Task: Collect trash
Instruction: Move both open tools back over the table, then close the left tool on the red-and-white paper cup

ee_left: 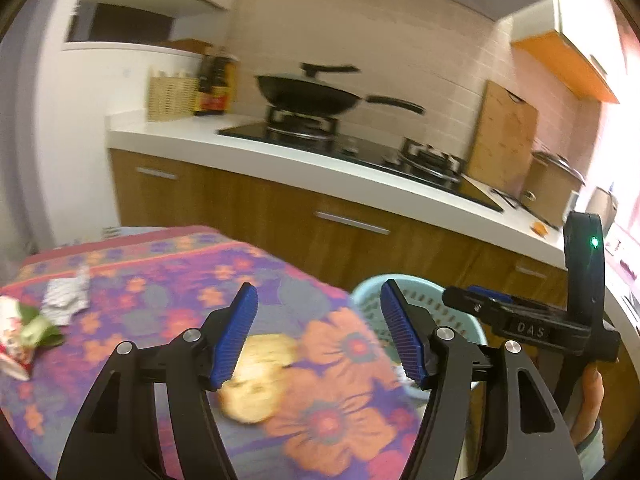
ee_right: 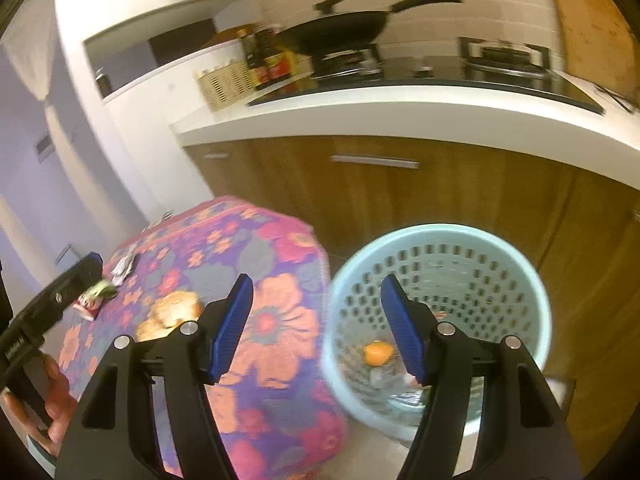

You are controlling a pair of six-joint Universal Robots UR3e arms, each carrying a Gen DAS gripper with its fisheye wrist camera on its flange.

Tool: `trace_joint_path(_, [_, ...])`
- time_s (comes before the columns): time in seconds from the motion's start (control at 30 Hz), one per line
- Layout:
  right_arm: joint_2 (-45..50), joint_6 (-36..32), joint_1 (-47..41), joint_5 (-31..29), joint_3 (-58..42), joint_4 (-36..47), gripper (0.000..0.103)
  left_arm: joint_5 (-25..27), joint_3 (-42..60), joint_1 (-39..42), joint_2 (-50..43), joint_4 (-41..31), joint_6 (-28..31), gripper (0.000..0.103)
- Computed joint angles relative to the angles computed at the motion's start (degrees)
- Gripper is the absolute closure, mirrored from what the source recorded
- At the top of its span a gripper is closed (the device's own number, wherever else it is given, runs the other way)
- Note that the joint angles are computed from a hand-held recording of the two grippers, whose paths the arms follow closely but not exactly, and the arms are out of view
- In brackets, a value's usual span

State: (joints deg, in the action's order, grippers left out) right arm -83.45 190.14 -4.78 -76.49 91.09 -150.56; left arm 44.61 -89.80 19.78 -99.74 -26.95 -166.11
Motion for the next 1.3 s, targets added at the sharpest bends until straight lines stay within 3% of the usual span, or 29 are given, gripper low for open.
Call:
trace_joint_path(0.37, [12.45,0.41,13.17,-4.38,-13.74,1.71,0.038,-3.68,-8.52,20.44,6.66,0.43,4.34,0.035])
trace_joint_path(0.6, [22.64,-0.78,20.31,-9.62,-24.21,2.71,0.038,-2.82,-6.57,29.33,2.44,1.21,2.8,0.034])
trace_joint_path(0.97, [27.74,-1.48,22.81,-14.05,-30.41,5.53,0.038,6.28,14.6,26.76,-16.2,-9.0,0.56,0.036])
trace_joint_path(1.3, [26.99,-0.59,22.58,-13.97,-28.27,2.93,0.038,7.23,25.84,23.82,-24.91,-19.28,0.73,0.038])
